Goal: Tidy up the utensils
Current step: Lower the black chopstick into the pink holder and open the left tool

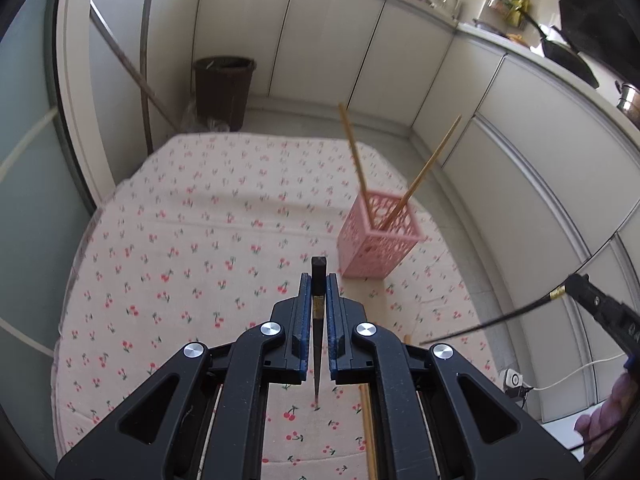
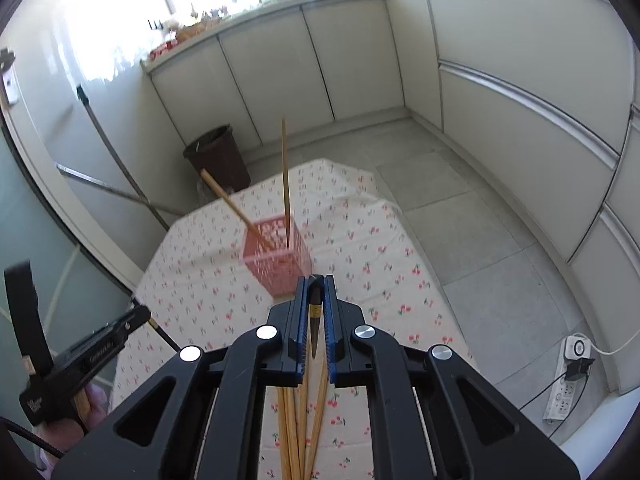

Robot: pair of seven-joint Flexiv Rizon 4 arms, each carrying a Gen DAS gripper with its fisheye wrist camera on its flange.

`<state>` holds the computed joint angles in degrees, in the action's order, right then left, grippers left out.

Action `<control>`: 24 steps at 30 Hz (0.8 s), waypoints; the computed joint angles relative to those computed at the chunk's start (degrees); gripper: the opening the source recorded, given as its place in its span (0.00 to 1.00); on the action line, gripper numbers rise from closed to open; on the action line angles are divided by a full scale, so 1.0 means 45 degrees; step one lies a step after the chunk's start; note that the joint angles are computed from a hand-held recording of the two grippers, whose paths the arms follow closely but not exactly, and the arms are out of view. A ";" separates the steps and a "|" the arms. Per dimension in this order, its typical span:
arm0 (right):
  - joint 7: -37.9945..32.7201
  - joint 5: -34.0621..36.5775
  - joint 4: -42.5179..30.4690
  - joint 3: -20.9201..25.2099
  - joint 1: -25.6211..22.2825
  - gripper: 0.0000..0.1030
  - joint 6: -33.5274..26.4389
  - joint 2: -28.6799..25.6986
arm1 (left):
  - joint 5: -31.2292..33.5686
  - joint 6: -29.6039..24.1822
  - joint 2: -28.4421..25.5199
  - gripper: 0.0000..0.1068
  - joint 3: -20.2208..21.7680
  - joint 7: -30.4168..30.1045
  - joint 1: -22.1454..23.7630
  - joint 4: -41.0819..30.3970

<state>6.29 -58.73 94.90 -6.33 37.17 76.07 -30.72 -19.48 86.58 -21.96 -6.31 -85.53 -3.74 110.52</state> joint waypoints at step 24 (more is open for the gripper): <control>0.0905 0.1063 -0.0858 -0.1772 -0.0263 0.07 0.1834 -0.0670 | 0.3244 -0.2658 -0.2825 0.07 0.2363 -0.3047 -0.2077 -0.7444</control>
<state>10.36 -53.95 91.03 -14.30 35.99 84.32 -33.74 -4.88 74.62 -34.67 4.32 -99.25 -13.08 77.02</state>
